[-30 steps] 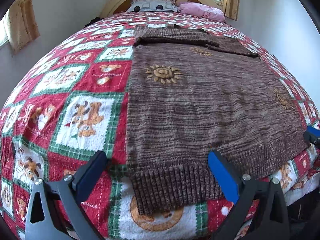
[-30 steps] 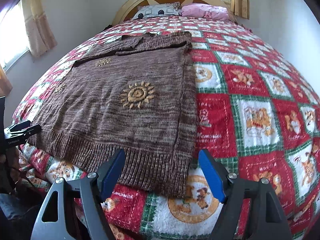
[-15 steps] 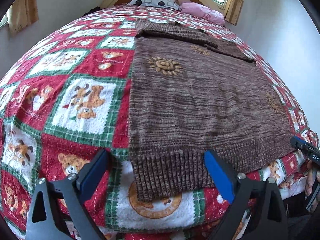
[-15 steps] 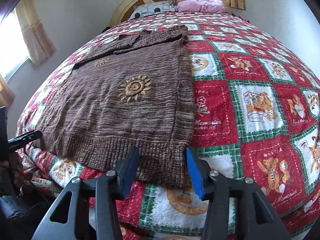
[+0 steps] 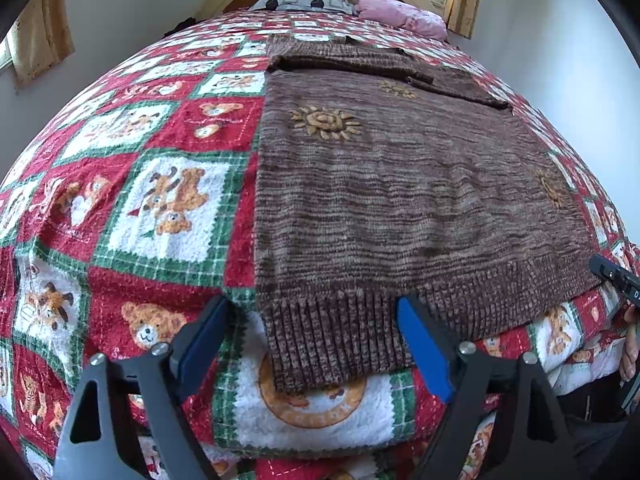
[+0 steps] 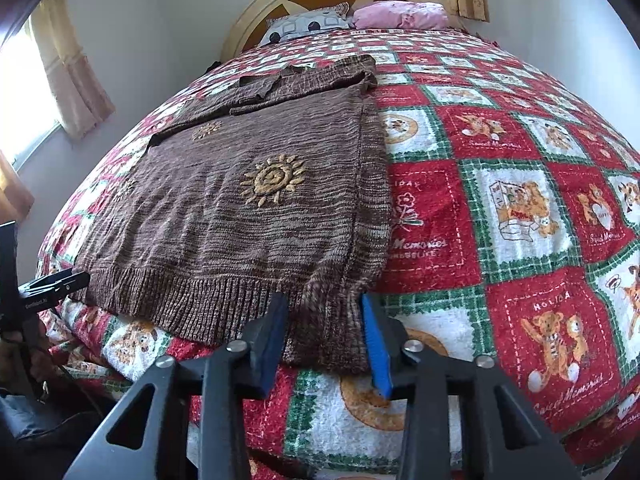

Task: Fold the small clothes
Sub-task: 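Grasp the ribbed hem with the right tool while the left tool grasps the hem too, then lift the hem with both tools and fold it up toward the collar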

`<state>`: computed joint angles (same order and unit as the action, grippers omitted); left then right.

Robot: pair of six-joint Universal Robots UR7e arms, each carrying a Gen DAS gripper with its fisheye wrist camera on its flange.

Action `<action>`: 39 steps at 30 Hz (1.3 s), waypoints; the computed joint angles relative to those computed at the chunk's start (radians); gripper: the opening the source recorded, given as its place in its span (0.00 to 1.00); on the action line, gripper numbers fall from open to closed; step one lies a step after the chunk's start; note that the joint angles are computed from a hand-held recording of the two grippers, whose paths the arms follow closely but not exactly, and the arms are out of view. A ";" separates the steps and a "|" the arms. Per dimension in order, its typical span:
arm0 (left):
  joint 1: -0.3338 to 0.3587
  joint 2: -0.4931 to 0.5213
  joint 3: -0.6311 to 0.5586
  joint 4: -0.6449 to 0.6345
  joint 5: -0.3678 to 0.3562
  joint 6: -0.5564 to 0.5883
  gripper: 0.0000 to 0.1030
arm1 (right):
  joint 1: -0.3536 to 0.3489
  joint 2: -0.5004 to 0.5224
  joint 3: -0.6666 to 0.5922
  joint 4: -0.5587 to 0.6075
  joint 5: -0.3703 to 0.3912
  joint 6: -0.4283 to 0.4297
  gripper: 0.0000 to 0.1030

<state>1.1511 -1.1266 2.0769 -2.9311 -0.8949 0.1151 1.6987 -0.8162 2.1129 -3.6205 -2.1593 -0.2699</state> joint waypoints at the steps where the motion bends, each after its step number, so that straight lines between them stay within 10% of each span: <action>1: -0.003 -0.001 0.003 0.001 0.003 0.000 0.79 | -0.001 -0.002 0.001 0.002 0.004 0.003 0.32; 9: -0.009 -0.021 0.005 0.046 0.008 0.006 0.58 | -0.020 -0.027 0.016 0.023 0.059 0.041 0.25; 11: -0.013 -0.030 0.004 0.078 0.000 0.000 0.44 | -0.021 -0.027 0.017 0.022 0.066 0.040 0.20; 13: -0.011 -0.048 -0.002 0.127 -0.049 -0.002 0.09 | -0.037 -0.049 0.035 0.032 0.132 0.050 0.14; 25: 0.047 -0.108 -0.064 0.099 -0.240 -0.011 0.09 | -0.074 -0.156 0.068 -0.010 0.411 0.117 0.13; 39: 0.044 0.048 -0.377 0.120 -0.382 0.005 0.09 | -0.035 -0.113 -0.193 0.049 0.515 0.122 0.13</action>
